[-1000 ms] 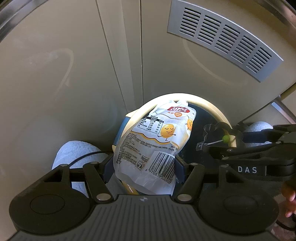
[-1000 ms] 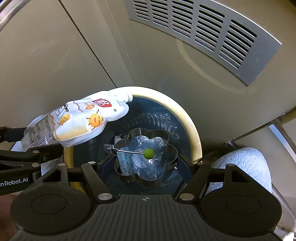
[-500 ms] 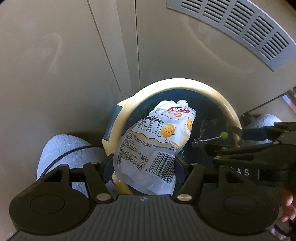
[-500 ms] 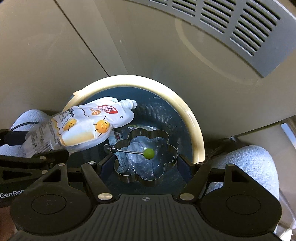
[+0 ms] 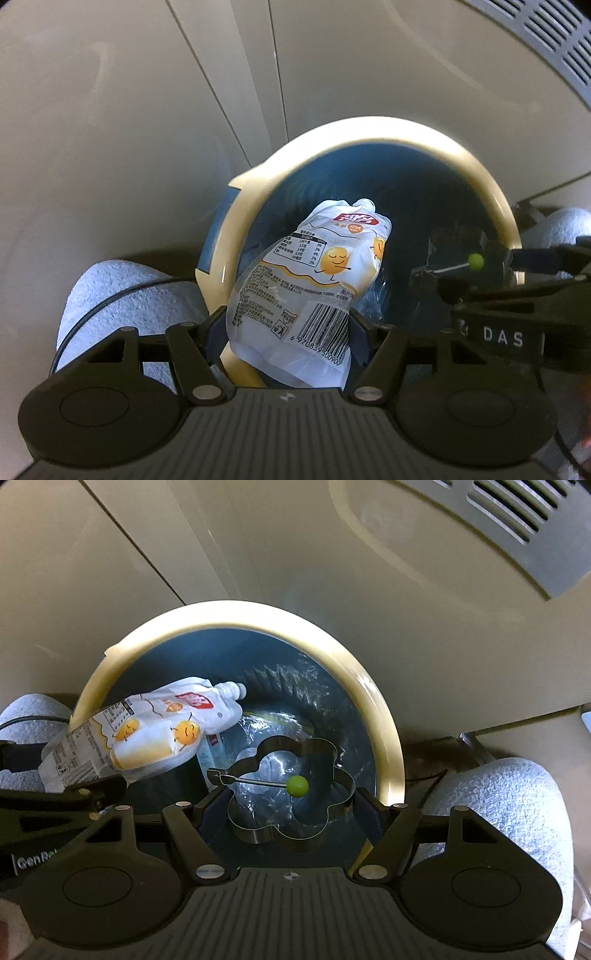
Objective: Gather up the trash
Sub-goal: 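Open both grippers to drop the pouch and egg ring into the bin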
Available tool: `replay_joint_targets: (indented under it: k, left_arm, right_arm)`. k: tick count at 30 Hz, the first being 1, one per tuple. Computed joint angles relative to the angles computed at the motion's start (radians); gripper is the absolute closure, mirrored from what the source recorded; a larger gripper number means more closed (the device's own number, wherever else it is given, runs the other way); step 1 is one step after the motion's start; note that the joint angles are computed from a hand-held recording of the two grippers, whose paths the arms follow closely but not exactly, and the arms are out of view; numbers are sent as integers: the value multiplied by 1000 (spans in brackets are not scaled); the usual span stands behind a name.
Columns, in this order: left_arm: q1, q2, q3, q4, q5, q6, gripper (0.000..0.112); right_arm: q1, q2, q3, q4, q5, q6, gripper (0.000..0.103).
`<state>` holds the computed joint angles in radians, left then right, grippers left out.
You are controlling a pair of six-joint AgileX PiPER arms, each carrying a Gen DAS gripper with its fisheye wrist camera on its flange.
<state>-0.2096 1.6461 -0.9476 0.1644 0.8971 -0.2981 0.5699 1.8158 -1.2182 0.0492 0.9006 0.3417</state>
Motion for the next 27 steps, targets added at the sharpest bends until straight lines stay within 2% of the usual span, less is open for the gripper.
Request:
replay_joint_targets:
  k: [6, 10, 12, 13, 15, 18, 22, 27]
  left_arm:
    - [-3, 12, -6, -3, 23, 0, 39]
    - [3, 18, -37, 10, 53, -25, 24]
    - [16, 17, -51, 6, 72, -26, 17]
    - [24, 17, -58, 7, 85, -27, 11]
    - [37, 14, -71, -10, 83, -20, 10]
    - [71, -9, -79, -59, 100, 36, 10]
    - [109, -107, -73, -110, 133, 92, 10]
    - [110, -321, -50, -121, 184, 86, 10]
  right_arm:
    - [-15, 26, -26, 14, 15, -18, 28]
    - [-50, 34, -14, 51, 2, -49, 26]
    - [-59, 38, -15, 50, 6, -43, 16]
    - [-62, 35, -11, 48, 3, -38, 15]
    - [-69, 22, 5, 62, -18, -42, 10]
    - [-66, -17, 17, 57, -25, -51, 10]
    - [-40, -111, 27, 15, -17, -39, 10]
    - [-33, -304, 74, 32, -22, -59, 9]
